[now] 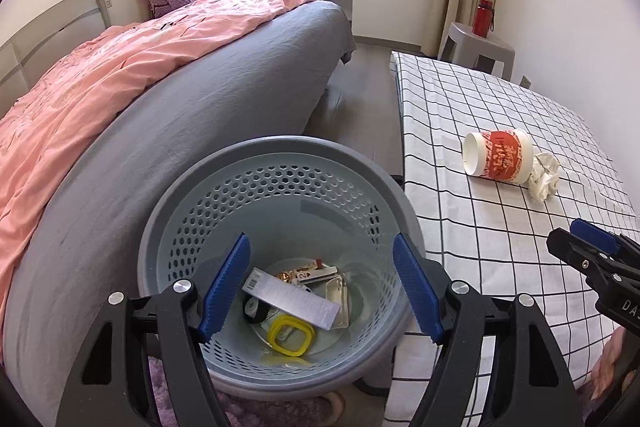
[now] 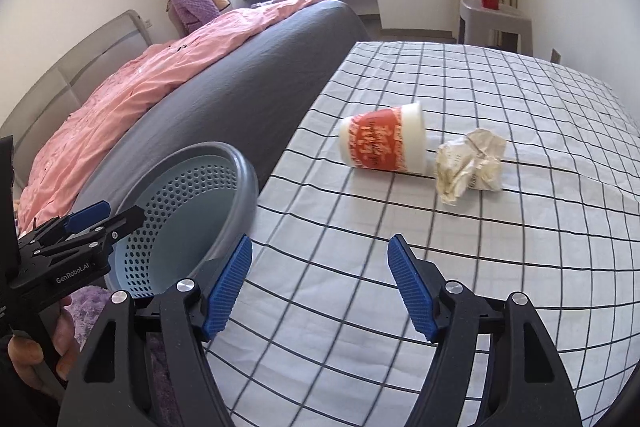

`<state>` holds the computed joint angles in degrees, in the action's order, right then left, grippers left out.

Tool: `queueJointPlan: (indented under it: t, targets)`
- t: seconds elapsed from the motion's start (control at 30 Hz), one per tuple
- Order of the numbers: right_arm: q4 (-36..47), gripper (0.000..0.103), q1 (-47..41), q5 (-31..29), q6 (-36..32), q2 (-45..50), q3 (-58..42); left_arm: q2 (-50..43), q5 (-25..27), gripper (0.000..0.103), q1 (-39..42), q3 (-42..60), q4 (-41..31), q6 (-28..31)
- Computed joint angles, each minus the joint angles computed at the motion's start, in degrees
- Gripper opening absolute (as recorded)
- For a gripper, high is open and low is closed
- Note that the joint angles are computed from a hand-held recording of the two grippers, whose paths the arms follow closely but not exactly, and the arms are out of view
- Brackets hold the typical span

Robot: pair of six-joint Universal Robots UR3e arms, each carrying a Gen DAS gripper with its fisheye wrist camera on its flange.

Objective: Collect trash
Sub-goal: 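Move both open grippers back from the basket toward the paper cup, then close the left gripper around the red-white paper cup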

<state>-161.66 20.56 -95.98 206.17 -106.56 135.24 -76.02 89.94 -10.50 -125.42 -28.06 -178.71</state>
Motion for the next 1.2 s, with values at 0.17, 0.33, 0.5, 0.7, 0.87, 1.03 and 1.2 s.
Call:
queueJointPlan:
  t: [0.17,0.33,0.5,0.7,0.87,1.03,1.2]
  targets:
    - [6.1,0.069,-10.8,4.0,-5.6,-11.9,7.2,-6.7,1.8,0.071,-6.1,5.6,0.8,-3.0]
    - [17.0,0.069,-24.6,10.9,-13.9,-26.8,12.0,-14.2,1.5,0.071,-10.2,12.8,0.6,-3.7]
    - [29.3,0.069,-36.8,18.4,-21.1,-39.0,13.8,-21.2,-1.2,0.071,-12.2,20.6,-0.2,0.6]
    - [40.2,0.069,-44.9,23.5,-25.9,-47.3,13.9,-29.8,-5.9,0.074,-11.6,30.3,-1.3,9.8]
    - [46.9,0.069,-49.9,25.9,-28.9,-51.7,13.6,-37.1,-13.0,0.078,-9.7,40.9,-6.8,20.4]
    - [46.5,0.069,-51.4,26.0,-29.4,-51.0,14.6,-43.9,-16.5,0.08,-9.8,50.2,-11.5,31.7]
    - [46.4,0.069,-52.2,26.0,-29.5,-50.4,14.9,-49.8,-20.5,0.08,-9.4,60.5,-18.9,38.0]
